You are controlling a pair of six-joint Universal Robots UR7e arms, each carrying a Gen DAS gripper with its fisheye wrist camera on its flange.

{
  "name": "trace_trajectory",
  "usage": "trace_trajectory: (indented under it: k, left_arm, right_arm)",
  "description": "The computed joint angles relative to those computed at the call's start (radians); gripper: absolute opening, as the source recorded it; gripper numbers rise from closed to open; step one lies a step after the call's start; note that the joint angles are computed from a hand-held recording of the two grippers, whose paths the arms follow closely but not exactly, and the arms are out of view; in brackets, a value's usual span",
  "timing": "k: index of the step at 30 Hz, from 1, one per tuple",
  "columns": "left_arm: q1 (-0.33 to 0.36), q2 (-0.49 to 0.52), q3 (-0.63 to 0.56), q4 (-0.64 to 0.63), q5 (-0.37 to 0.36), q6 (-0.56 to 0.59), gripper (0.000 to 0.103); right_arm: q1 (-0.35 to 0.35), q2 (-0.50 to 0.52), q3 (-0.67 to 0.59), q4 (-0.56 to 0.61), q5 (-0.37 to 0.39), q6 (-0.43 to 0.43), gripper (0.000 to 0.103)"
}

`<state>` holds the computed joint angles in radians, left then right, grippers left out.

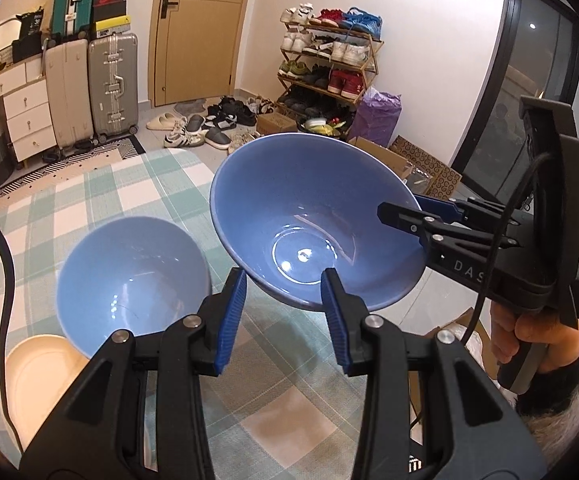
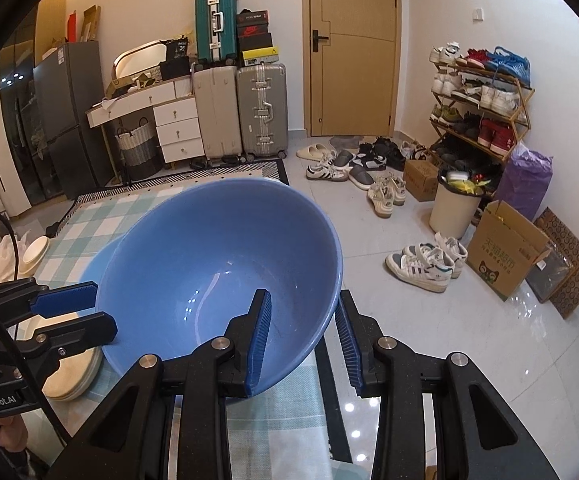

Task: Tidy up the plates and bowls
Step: 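Lift the bowl with both tools and carry it over the bowl stack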

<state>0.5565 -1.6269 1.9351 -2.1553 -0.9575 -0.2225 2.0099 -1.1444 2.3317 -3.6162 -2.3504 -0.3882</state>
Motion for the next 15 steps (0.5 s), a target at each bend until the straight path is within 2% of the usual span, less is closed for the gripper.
trace_trajectory:
  k: [15]
  left_arm:
    - [-0.088,-0.142,-0.057,0.165,0.124,-0.070,0.036]
  right_arm:
    - [0.151,0.091,-0.117,0.068,-0.041,0.018,0.035]
